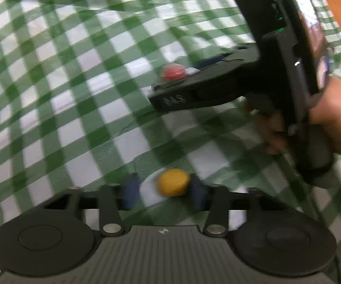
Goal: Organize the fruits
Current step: 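Grasp the small yellow fruit with the left gripper while the right gripper grasps the red plum, then carry the yellow fruit and red plum over the blue plate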
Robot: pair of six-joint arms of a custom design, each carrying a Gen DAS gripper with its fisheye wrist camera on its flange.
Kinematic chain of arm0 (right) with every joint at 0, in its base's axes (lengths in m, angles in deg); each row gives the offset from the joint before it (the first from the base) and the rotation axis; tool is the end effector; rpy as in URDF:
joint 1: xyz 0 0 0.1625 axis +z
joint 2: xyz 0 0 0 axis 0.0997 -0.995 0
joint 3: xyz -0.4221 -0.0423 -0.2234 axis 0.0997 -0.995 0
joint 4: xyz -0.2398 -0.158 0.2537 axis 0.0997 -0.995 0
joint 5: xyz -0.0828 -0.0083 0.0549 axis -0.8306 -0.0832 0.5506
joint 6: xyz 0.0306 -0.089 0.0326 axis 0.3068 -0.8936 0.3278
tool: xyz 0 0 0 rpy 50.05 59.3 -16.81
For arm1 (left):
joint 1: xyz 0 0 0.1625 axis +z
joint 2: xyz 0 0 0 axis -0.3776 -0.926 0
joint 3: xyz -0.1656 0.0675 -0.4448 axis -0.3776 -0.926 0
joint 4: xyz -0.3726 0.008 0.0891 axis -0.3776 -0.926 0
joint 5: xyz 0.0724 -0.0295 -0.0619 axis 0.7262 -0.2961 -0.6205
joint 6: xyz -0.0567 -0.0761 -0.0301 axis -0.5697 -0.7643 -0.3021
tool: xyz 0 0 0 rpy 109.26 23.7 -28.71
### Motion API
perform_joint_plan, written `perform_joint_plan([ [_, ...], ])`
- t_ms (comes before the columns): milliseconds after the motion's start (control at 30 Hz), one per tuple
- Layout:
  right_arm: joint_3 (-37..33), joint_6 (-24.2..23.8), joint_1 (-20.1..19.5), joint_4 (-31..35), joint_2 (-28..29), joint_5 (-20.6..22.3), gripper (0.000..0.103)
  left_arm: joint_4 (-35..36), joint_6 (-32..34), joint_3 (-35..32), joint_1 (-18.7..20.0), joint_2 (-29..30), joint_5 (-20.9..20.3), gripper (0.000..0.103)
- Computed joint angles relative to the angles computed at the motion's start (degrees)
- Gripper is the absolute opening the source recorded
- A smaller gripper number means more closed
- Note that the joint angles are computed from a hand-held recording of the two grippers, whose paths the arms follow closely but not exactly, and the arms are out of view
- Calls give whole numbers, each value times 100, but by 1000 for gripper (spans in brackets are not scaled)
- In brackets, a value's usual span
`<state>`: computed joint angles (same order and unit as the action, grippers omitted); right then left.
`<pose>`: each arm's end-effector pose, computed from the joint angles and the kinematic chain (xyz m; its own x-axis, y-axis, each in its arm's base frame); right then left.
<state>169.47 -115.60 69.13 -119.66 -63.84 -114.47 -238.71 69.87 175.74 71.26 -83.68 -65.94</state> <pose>-0.0576 -0.7138 0.1375 -0.6900 -0.3803 0.6159 -0.6911 0.5991 -0.4043 -0.2662 -0.6211 -0.1190 -0.6086 0.3414 -0.7163 0.6071 0.7816 -0.1433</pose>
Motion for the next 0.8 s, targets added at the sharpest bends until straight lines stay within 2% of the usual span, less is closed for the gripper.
perform_joint_plan([
  [33, 26, -70, -10, 9, -19, 72, 32, -106, 93, 35, -2, -9, -65, 30],
  [100, 102, -83, -21, 0, -96, 55, 33, -223, 176, 104, -27, -19, -23, 30],
  [200, 334, -163, -45, -383, -183, 83, 32, -454, 211, 321, -122, -104, 168, 30],
  [300, 700, -116, -50, -809, -370, 63, 32, -584, -78, 682, -225, -364, 217, 30],
  [367, 775, 139, -25, -633, -520, 89, 32, -503, -393, 926, -289, -570, 255, 30],
  [467, 825, 272, 85, -845, -575, -218, 32, -287, -934, 1375, -502, -902, 523, 30],
  [567, 1235, 556, 106, -873, -881, -111, 32, 157, -1737, 1880, -779, -1339, 765, 30],
  [800, 3222, 79, 212, -1496, -1730, 193, 32, 1668, -4018, 3130, -1472, -2586, 834, 30],
])
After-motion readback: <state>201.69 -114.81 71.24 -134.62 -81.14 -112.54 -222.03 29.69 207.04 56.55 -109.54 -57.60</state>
